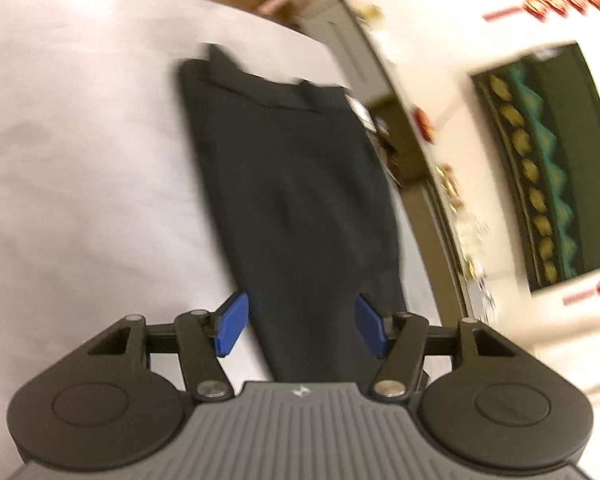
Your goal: Fold clothes
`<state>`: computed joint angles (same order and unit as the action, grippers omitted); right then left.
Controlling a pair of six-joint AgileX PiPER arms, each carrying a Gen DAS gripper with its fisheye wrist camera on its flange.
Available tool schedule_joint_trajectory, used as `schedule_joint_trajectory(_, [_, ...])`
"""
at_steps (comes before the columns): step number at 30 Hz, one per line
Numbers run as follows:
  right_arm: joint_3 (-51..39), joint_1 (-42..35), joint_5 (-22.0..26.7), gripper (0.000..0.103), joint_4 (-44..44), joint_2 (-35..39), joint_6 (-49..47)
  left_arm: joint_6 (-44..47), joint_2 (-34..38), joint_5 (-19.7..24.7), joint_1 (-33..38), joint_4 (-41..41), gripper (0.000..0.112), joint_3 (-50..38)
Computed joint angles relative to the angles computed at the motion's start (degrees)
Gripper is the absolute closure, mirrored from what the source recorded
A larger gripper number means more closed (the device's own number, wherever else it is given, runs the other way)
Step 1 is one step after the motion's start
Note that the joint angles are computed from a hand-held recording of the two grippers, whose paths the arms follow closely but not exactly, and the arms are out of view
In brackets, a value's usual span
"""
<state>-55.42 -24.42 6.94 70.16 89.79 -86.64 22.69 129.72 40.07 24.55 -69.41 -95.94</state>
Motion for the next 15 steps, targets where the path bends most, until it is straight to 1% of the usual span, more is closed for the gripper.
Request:
schedule_joint_trajectory(1, [0.94, 0.7, 0.48, 0.028, 0.49, -0.95, -0.17, -1.85, 1.1, 0.18, 0.15, 1.12, 0.048, -1.07])
schedule_joint_trajectory(2, [2.31, 1.01, 1.04, 0.028, 3.27, -2.16, -2.62, -3.74, 2.59, 0.82, 0.08, 2.27, 0.049, -2.98])
schedule_joint_trajectory(5, [6.62, 1.88, 2.53, 0.027, 9.86, -6.02, -8.05, -5.34, 6.0, 0.44, -1.23, 2.94, 0.05, -8.41])
schedule_joint_trajectory(6, [8.2, 2.08, 2.94, 0.027, 11.4, -7.5, -9.21, -8.25, 7.92, 0.45, -2.12, 5.89, 0.05, -12.71])
schedule_joint_trajectory(8, [11.4, 1.43, 4.46, 0.026, 15.22, -10.45, -12.66, -11.4, 11.01, 1.39, -3.2, 9.17, 0.049, -19.05])
schedule_joint_trajectory(10, [13.53, -0.55, 7.63, 0.026, 16.94, -12.13, -15.02, -13.27, 13.07, 2.66, -4.14, 11.78, 0.049, -23.73])
schedule_joint_trajectory(11, [14.51, -1.57, 9.19, 0.026, 17.05, -12.92, -15.65, -13.86, 12.43, 2.24, -4.46, 12.96, 0.049, -23.36])
schedule_joint_trajectory(13, [15.85, -3.19, 11.32, 0.023, 14.19, -13.99, -15.84, -13.06, 10.62, -1.05, -3.93, 12.93, 0.05, -19.99])
schedule_joint_trajectory(14, [16.89, -3.54, 10.98, 0.022, 13.57, -14.56, -17.69, -12.62, 9.75, -2.97, -3.52, 12.55, 0.051, -18.27])
schedule_joint_trajectory(15, [18.0, -3.81, 10.44, 0.022, 13.31, -15.12, -20.0, -12.72, 9.2, -3.88, -2.99, 12.43, 0.053, -17.33])
